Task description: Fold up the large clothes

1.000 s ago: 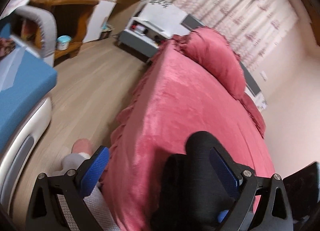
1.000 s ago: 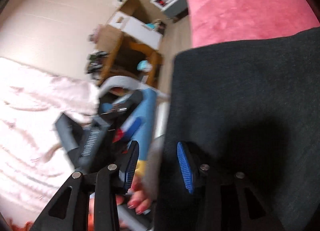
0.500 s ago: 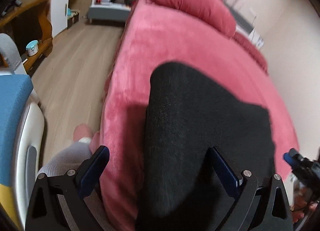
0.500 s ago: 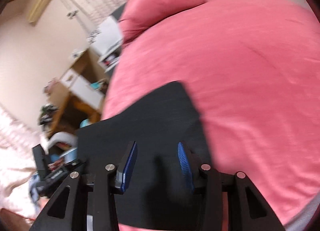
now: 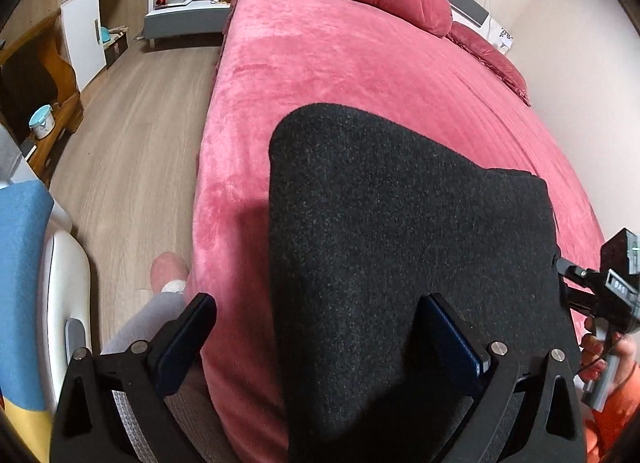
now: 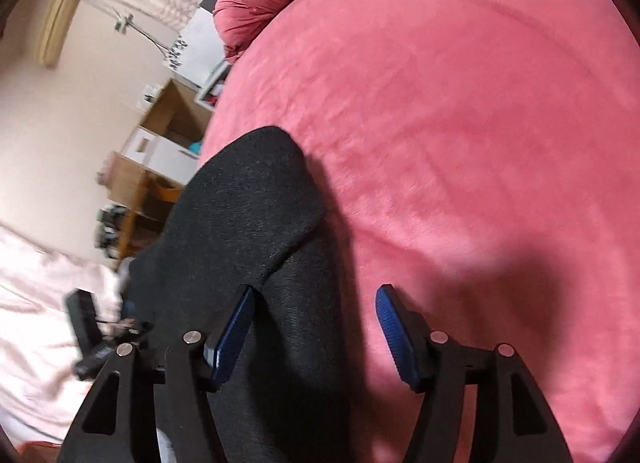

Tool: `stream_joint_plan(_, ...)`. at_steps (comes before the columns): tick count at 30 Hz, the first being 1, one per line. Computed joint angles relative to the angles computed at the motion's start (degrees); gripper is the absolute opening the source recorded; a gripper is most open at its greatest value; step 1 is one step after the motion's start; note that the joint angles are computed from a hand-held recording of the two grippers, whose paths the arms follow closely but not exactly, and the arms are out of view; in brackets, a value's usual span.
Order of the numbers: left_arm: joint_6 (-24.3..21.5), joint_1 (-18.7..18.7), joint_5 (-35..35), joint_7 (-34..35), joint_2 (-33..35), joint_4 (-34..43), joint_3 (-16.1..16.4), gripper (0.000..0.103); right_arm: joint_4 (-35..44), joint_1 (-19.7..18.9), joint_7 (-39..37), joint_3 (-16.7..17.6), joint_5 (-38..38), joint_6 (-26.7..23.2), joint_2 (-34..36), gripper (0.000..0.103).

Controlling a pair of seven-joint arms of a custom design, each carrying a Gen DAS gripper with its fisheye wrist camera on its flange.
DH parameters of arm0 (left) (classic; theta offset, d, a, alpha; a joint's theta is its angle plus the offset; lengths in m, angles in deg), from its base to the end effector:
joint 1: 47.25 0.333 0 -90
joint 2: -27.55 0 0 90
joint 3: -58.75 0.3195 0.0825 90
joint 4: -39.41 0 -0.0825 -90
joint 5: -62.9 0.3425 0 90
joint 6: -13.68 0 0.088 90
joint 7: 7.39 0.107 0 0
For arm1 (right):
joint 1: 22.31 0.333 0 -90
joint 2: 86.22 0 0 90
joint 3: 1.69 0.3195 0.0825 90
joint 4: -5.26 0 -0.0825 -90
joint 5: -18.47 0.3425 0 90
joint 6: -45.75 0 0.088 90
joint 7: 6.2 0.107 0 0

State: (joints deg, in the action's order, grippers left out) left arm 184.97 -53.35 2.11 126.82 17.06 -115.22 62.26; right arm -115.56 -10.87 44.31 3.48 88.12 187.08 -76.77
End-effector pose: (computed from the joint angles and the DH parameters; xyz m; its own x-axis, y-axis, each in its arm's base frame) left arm 0.3907 0.0440 0.3558 0.1287 -0.9555 0.2656 -0.8494 -0.2444 -0.4677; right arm 0.5323 0.1554 0.3875 0.1558 -0.7088 -0.6880 -0.9509 0.0809 -0.2986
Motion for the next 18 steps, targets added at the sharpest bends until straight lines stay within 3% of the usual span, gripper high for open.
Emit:
stream_joint_plan(3, 0.70, -0.25, 0.03, -0.40, -0.64, -0.68, -0.26, 0.103, 1.19, -1.52, -4.09, 0.14, 6.39, -5.05, 1.36, 0.064)
stream_joint_plan(7, 1.87, -0.92, 0.89, -1.45, -0.37, -0.68, -0.14, 0.103, 3.63, 0.63, 1.27, 0.50, -0.26, -2.90, 3.05, 0.064)
stream_joint_plan(9, 2.86, -1.21, 2.15, -2.63, -0.61, -1.14, -0.39, 0.103, 3.70, 1.95, 3.20, 0.85, -4.18, 0.46, 3.29, 0.048)
stream_joint_plan(12, 4.52, -2.14, 5.06, -5.02, -1.03, -1.97, -0.15, 0.103, 1.41, 0.68, 1.09, 1.44, 1.30, 1.11, 1.90, 0.029)
stream_joint_plan(14, 5.64, -2.88, 7.35, -6.57, -1.51, -2.63, 0.21, 0.103, -0.89, -0.42, 0.35, 1.12, 7.47, 0.81, 1.36, 0.028)
stream_joint_plan(18, 7.61, -1.99, 14.32, -12.18, -1.96, -3.81, -0.61, 0.103, -2.99, -0.49, -1.16, 0.45, 10.35, 0.15, 0.24, 0.028)
